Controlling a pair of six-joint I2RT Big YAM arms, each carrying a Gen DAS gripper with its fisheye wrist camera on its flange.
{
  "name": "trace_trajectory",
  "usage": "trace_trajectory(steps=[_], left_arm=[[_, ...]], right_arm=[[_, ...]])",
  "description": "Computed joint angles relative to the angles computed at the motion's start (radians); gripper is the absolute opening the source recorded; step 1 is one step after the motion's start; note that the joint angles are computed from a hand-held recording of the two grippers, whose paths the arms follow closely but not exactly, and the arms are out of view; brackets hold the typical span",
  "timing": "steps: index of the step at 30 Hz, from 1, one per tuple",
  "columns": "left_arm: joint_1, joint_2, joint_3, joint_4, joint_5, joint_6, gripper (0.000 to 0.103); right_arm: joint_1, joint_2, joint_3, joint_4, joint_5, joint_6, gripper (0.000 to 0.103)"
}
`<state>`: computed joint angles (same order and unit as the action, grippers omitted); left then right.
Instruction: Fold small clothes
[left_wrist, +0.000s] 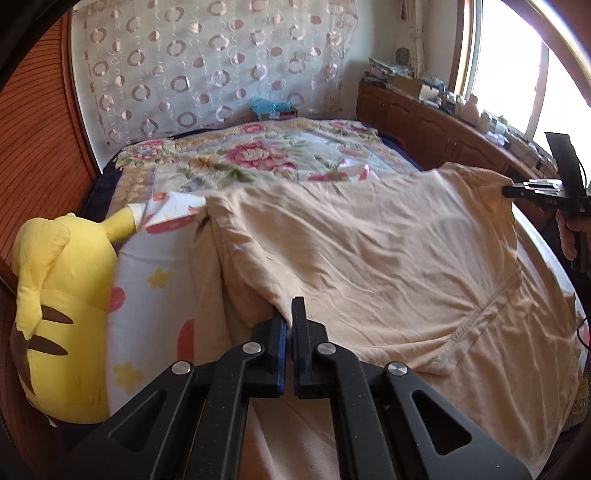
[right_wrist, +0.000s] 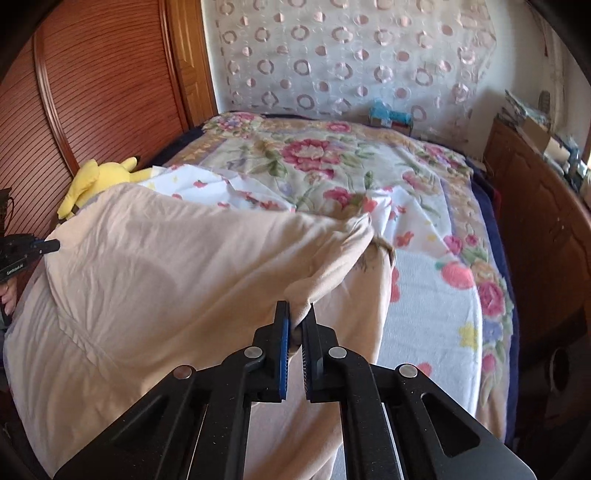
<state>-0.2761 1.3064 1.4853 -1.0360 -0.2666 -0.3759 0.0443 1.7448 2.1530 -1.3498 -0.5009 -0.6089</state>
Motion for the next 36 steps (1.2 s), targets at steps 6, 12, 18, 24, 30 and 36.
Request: trace_trajectory(steps=[6, 12, 18, 24, 30, 36], left_arm=[[-0.001, -0.035, 0.0, 0.028, -0.035, -0.015, 0.003], [-0.026, -0.08, -0.007, 0.046, -0.074, -0.027, 0.003], [-0.068, -0.14, -0.026, 0.036, -0.129, -0.052, 0.002], [-0.147, -0.207, -0.048, 0.005, -0.205, -0.091, 0.002], [-0.252, -0.264, -0.076, -0.045, -0.295, -0.147, 0.002], [-0.367, -0.314, -0.081, -0.11, -0.405, -0.223, 0.002]], right_arm=[[-0.032, -0.061, -0.051, 0.026, -0.048, -0.025, 0.005], [-0.07, -0.127, -0.109, 0.037, -0.109, -0.028, 0.005], [-0.118, -0.221, -0.2, 0.056, -0.169, -0.054, 0.005], [-0.182, -0.315, -0.304, 0.07, -0.231, -0.087, 0.005], [-0.265, -0.404, -0.415, 0.043, -0.286, -0.154, 0.005], [-0.365, -0.488, -0.476, -0.004, -0.346, -0.227, 0.005]])
